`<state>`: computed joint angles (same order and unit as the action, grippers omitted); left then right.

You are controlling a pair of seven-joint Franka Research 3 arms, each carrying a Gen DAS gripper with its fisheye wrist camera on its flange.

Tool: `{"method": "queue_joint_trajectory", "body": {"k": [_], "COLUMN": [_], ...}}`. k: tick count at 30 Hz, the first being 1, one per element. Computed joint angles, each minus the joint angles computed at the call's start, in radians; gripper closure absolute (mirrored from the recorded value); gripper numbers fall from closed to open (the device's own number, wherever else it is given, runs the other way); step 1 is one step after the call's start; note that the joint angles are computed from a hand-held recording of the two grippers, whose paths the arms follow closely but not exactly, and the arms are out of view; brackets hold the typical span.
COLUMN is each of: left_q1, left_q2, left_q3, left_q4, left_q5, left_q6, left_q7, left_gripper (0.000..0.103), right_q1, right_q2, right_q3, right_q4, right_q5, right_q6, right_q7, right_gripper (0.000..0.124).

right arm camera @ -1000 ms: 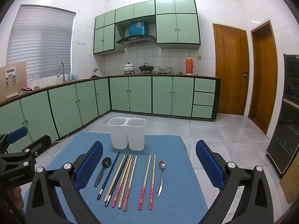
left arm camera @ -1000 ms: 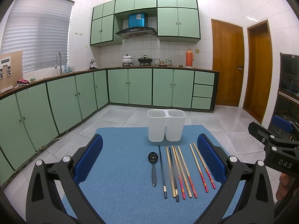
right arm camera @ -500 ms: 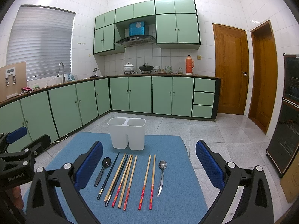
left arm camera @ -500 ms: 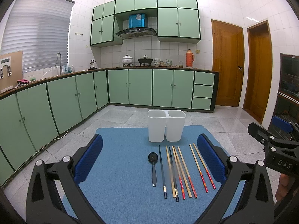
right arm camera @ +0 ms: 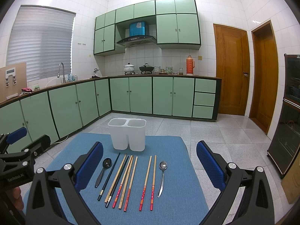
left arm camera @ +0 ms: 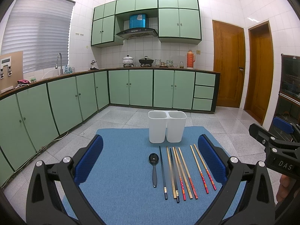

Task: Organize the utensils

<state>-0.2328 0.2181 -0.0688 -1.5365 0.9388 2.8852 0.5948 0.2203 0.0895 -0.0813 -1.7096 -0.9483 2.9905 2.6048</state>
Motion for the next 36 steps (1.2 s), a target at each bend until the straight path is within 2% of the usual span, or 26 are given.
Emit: {"method": "queue_joint_trajectory", "body": {"k": [21,23,29,36], "left_q1": [0.008,0.011,0.035,0.043], "left_q2": [-0.001,0.004,0.070,0.260], "left_q3": [-0.004,-0.004,-0.021,-0.029], "left_q4": [0.002,0.003,0.060,0.286], "left_q5": [-0.023,-0.033,-0.181,-0.365], "left_q6": [-0.018,-0.032,-0.123,-0.259], "left_q7": [0.026,0.039,0.169,0.361], "left_gripper": [0.005,0.005,0.005,0.005], "right_q1": [-0.002,-0.005,-0.023,-0.029], "right_q2": [0.002,-0.001,0.060,0.190], "right_q3": [0.000,0.011,0.010,0.015], "right_q4": [-0.011,-0.014,0.009,0.143], "right_q5": [0.025,0.082,0.291,0.560], "right_q6": [0.002,-0.022,-0.071,-0.177], "right_q7": [-0.026,-0.085,-0.268,-0.517], "right_gripper": [0.027,0.027,0.032,0.043]}}
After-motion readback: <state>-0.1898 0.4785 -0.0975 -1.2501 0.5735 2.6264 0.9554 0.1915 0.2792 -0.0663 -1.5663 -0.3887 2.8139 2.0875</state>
